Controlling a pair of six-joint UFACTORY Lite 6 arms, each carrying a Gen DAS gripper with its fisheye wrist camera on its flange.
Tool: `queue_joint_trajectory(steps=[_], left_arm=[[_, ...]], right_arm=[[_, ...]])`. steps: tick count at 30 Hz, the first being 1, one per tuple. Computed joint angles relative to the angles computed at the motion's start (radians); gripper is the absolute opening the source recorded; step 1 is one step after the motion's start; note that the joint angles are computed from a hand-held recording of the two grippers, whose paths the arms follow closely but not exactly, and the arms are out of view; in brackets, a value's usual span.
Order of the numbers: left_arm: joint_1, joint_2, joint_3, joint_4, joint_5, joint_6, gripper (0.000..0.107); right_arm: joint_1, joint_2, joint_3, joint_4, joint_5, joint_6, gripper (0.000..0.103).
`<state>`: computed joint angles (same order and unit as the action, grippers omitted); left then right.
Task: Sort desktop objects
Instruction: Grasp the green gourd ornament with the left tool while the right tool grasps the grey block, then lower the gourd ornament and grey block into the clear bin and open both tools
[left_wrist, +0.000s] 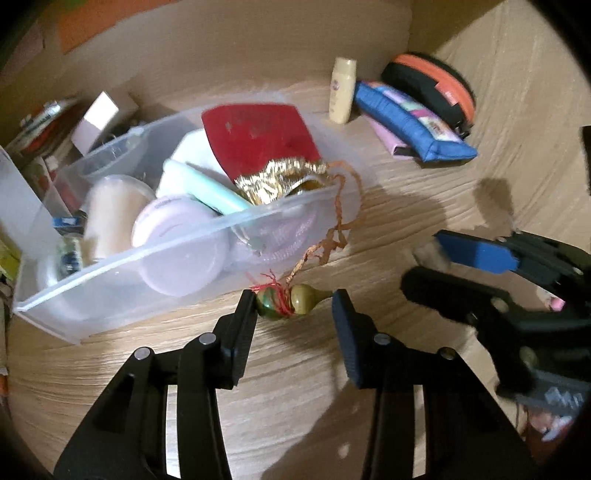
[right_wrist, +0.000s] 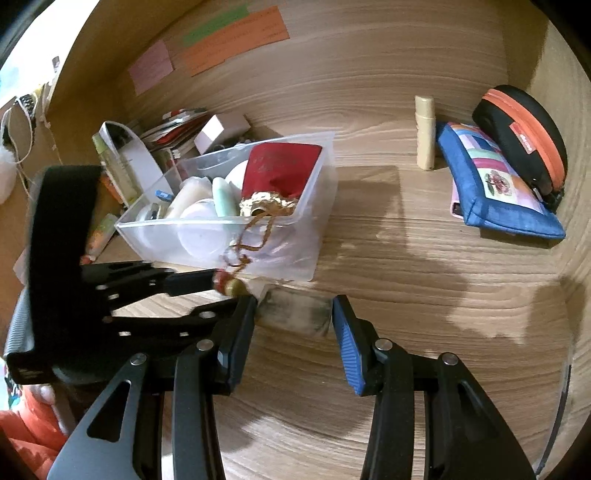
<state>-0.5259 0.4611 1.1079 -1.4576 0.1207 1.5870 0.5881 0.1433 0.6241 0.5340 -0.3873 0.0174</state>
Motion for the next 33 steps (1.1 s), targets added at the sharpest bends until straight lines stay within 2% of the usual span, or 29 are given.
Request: queue_joint_trajectory(steps=[3,10,15,23,26,33], left_arm=[[0.022,-0.086,-0.068,-0.197,0.021,0.218,0.042],[0.138,-0.232,-0.116,-0.066,0.194,0.173,0.042],[0.229,-0.271,-0.099,-0.038,0.256,0.191,0.042],[0.373,-0.143,0.062,0.109,0.324,0.072,0.042],[0.405,-0.063,0.142,0.179,0.354,0.001,0.042],[0.398,0.039,0.227,0.228,0.362,-0.038,0.042]], right_arm=[[0.017,-0.031,-0.007,0.107,0.003,-0.088,0.04],[0.061,-0.094,-0.002,0.272,-0.007,-0.202,0.04],[0.108,-0.087,0.066,0.446,-0.026,-0.371,0.04],[0.129,0.025,0.246,0.678,-0.029,-0.623,0.04],[0.124,0.06,0.303,0.679,-0.013,-0.636,0.04],[0.118,0.208,0.49,0.898,-0.02,-0.901,0.04]])
